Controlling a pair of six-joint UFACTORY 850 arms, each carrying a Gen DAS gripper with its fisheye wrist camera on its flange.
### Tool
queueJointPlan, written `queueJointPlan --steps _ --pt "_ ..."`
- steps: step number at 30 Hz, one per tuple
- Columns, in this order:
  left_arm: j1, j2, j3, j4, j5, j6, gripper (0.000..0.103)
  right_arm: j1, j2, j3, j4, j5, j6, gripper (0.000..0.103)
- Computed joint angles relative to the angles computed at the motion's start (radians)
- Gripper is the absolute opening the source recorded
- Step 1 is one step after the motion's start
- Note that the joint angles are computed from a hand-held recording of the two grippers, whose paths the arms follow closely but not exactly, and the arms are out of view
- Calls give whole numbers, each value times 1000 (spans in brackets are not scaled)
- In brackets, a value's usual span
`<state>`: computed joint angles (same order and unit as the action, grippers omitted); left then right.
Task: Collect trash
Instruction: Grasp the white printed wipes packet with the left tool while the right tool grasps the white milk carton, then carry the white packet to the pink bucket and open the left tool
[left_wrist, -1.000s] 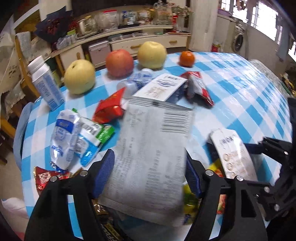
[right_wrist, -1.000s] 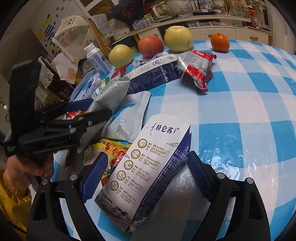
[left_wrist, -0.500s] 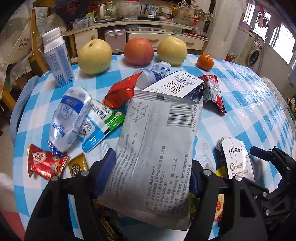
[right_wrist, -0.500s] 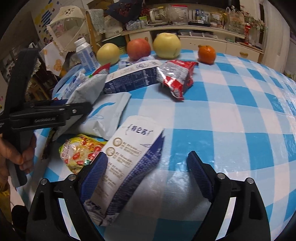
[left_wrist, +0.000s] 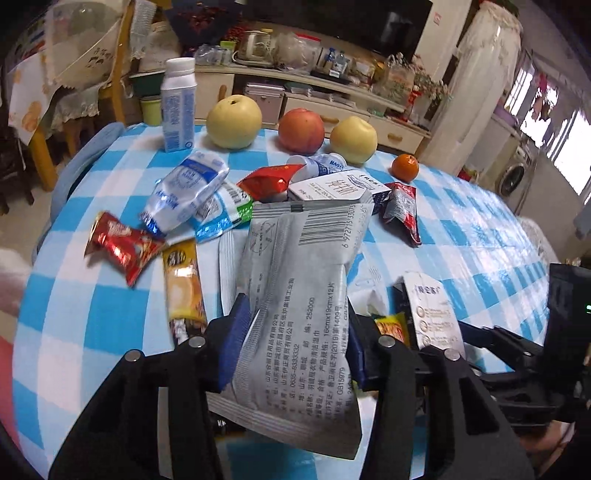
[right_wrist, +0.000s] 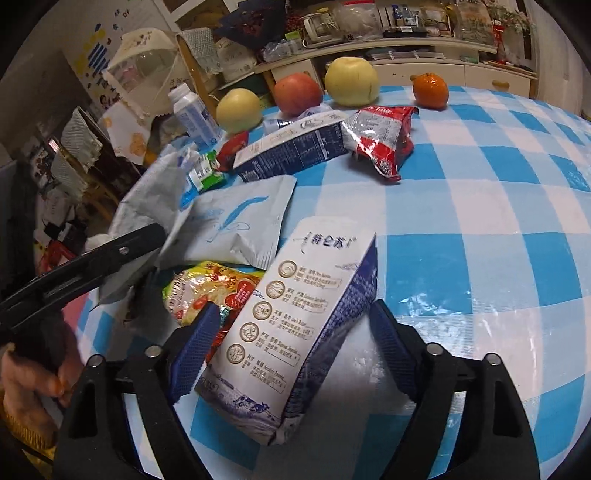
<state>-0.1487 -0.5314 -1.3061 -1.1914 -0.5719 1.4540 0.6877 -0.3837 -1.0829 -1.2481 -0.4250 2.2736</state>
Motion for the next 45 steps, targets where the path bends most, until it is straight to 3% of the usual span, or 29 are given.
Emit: queueJointPlan --steps 9,15,18,19,23,24,25,32,45 --pt "57 53 103 -163 -43 142 49 17 0 0 28 -71 -101 56" --pt "80 49 126 -228 -2 263 51 21 24 32 39 -80 -105 56" --pt "71 34 109 -193 42 244 63 21 0 2 112 -103 -189 58" --pt "67 29 106 -187 55 252 67 22 -8 -7 128 -105 -208 63" --pt "47 19 101 -180 130 265 68 33 -32 -36 142 -139 -246 66" --pt "47 16 99 -176 131 258 68 34 -39 -44 160 -150 -265 62" --pt "48 14 95 -169 127 248 67 33 -44 -49 174 -157 -279 56" --pt "70 18 89 -162 62 221 50 50 -33 -42 169 -192 -253 56" --pt "148 32 63 -187 -113 177 36 99 29 -33 2 -169 -28 56"
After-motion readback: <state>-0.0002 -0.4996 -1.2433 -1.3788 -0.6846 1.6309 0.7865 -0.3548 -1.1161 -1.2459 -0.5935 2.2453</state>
